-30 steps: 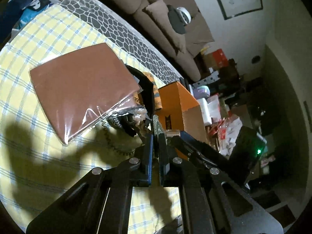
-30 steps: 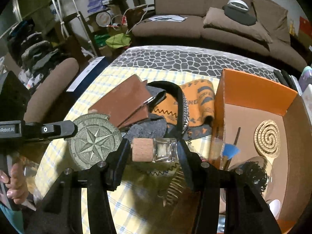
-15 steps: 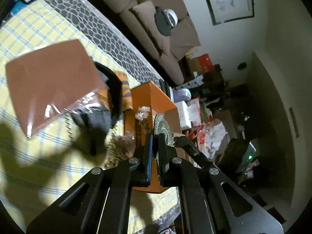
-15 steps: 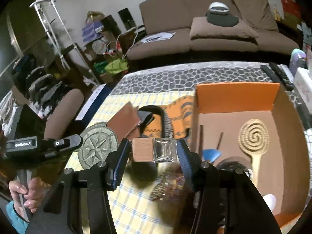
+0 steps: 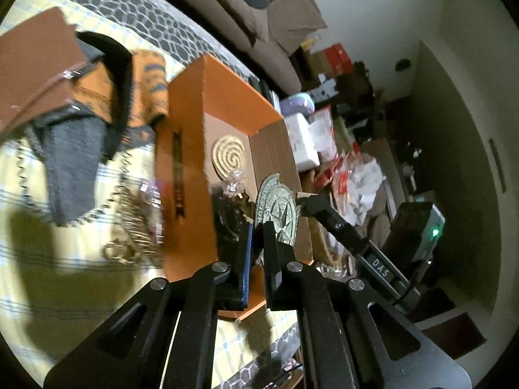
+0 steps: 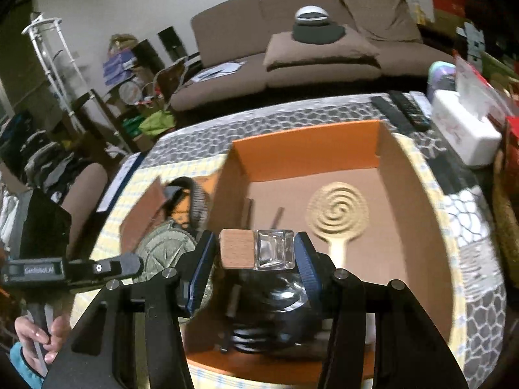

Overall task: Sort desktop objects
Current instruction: 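Carry the disc and glass jar over the orange box and release both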

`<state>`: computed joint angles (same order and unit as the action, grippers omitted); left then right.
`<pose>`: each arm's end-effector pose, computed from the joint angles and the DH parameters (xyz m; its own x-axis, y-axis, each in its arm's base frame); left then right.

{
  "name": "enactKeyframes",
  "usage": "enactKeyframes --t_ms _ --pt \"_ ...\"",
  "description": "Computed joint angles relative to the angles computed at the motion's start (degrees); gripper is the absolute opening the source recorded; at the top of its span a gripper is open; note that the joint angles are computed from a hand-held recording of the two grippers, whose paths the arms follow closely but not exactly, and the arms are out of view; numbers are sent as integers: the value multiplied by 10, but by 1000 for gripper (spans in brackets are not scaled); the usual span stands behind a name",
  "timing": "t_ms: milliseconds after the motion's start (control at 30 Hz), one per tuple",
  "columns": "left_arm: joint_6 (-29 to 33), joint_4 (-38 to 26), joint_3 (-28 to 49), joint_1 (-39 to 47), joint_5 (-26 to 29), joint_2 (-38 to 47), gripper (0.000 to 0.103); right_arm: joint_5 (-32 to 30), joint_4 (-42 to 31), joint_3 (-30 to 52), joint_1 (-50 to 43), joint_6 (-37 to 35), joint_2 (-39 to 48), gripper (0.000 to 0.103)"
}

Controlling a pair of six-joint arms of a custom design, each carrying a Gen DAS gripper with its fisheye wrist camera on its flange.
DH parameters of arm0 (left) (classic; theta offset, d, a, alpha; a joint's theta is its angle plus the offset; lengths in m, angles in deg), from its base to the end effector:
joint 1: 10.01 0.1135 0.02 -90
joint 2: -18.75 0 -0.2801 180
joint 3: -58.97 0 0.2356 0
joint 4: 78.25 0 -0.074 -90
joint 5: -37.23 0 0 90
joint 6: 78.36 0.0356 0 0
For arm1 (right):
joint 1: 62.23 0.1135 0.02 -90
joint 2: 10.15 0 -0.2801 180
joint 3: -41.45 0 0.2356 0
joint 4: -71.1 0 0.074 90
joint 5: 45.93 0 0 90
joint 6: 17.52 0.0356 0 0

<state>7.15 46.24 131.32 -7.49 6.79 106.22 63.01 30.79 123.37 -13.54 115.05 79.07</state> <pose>0.2667 -0.0190 0.2450 -0.9602 -0.0820 -0.2670 0.1888 0.5139 -0.8368 0.2216 0.2346 0.2841 -0.7420 0.1250 -0.6587 -0.0870 0.9562 0.2795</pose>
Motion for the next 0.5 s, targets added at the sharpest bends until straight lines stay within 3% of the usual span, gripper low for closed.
enactKeyframes --t_ms 167,500 --pt "-78 86 -29 -68 -39 -15 5 -2 6 -62 -25 9 -45 51" --pt "-124 151 -59 -167 -154 -22 6 11 -22 -114 -51 -1 -62 51"
